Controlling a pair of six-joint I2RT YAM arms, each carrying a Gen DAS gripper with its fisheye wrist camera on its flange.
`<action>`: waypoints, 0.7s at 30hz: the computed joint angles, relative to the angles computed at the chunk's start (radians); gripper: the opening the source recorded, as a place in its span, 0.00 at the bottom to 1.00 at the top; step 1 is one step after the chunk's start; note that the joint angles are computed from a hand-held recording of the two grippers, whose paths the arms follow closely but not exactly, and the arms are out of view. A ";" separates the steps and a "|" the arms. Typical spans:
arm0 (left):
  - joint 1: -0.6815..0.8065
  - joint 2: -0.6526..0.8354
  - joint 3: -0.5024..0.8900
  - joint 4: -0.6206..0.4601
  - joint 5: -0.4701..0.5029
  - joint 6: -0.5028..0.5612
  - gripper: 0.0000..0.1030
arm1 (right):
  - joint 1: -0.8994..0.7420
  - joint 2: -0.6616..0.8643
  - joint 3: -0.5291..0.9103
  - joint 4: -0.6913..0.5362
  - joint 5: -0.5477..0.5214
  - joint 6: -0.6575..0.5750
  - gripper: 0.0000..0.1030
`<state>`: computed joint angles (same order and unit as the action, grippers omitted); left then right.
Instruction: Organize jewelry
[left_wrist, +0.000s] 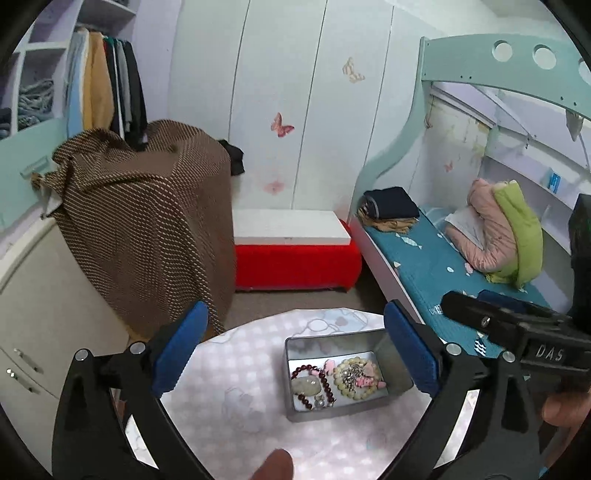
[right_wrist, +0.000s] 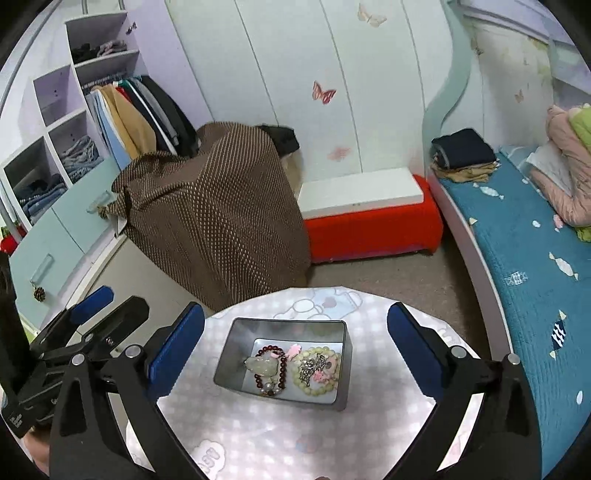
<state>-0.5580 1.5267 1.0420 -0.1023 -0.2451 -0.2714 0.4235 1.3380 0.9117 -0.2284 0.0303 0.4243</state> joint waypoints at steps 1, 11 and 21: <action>-0.017 -0.041 -0.024 -0.006 -0.033 0.002 0.93 | 0.015 -0.030 -0.012 -0.006 0.023 0.008 0.93; -0.293 -0.473 -0.248 -0.128 -0.390 -0.034 0.95 | 0.435 -0.363 -0.109 -0.191 0.591 0.122 0.93; -0.934 -0.650 -0.220 -0.781 -0.986 -0.673 0.95 | 1.123 -0.233 0.016 -1.021 1.144 1.063 0.93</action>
<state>-1.4916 0.8763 0.8224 -0.8836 -1.2308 -0.9440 1.5466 1.1052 0.9275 -1.2492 1.1740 1.4876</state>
